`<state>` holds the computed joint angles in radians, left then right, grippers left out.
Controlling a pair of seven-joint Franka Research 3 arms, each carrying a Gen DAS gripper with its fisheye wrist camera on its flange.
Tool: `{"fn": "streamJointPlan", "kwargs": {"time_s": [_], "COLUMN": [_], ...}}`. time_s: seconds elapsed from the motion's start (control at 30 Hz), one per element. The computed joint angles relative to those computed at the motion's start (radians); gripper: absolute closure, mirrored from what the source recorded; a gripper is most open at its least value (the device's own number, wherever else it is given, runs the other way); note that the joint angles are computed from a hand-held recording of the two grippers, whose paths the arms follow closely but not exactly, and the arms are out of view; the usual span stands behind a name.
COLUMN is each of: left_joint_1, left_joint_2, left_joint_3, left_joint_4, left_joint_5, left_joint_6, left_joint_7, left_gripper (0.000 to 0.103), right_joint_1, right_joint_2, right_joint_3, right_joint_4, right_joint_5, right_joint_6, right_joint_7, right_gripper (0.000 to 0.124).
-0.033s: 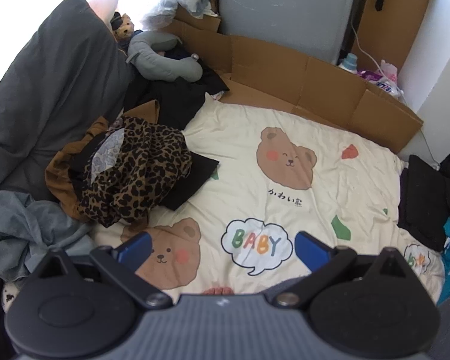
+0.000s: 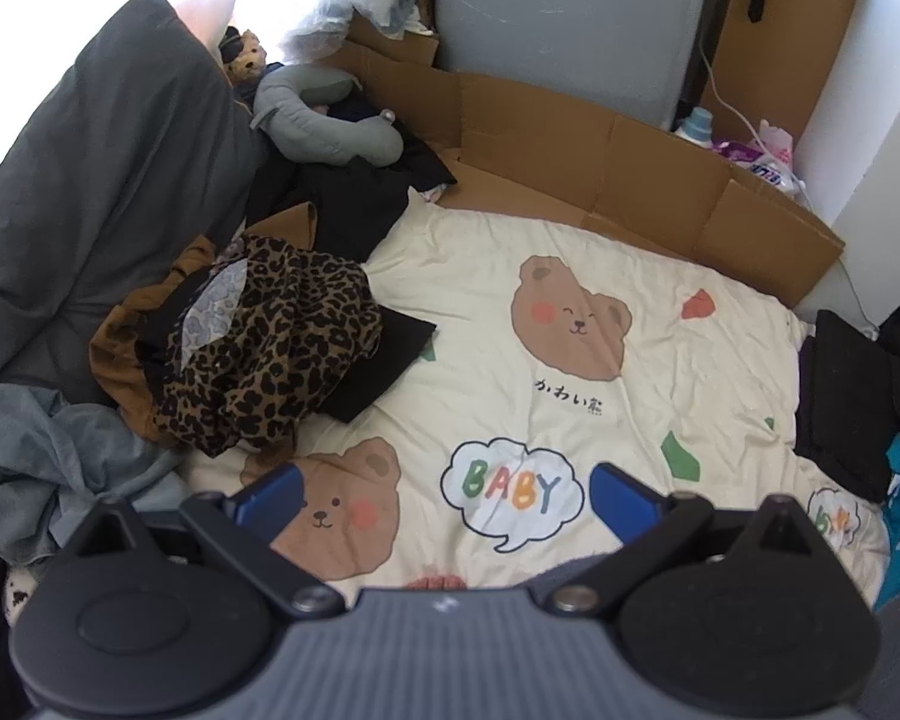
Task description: Fold clothes
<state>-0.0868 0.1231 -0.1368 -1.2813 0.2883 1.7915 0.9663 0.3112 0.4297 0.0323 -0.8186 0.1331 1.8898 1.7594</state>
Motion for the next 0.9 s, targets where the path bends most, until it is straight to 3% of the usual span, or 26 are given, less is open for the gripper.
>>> {"fn": "streamJointPlan", "kwargs": {"time_s": [0.13, 0.3, 0.9], "left_joint_1": [-0.005, -0.019, -0.055], "left_joint_2": [0.012, 0.026, 0.04], "left_joint_3": [-0.001, -0.005, -0.012], "left_joint_4": [0.012, 0.026, 0.034], "left_joint_5": [0.021, 0.038, 0.055], "left_joint_6": [-0.005, -0.007, 0.001], "left_joint_7": [0.024, 0.033, 0.002], "left_gripper": [0.001, 0.001, 0.001], "right_joint_1": [-0.007, 0.013, 0.006], "right_joint_2": [-0.038, 0.025, -0.033], "right_joint_3": [-0.006, -0.01, -0.007], "right_joint_4": [-0.074, 0.05, -0.058], "right_joint_5": [-0.012, -0.046, -0.032], "right_joint_6": [0.03, -0.035, 0.036], "right_joint_7": [-0.025, -0.007, -0.003], "right_gripper": [0.021, 0.021, 0.021]}}
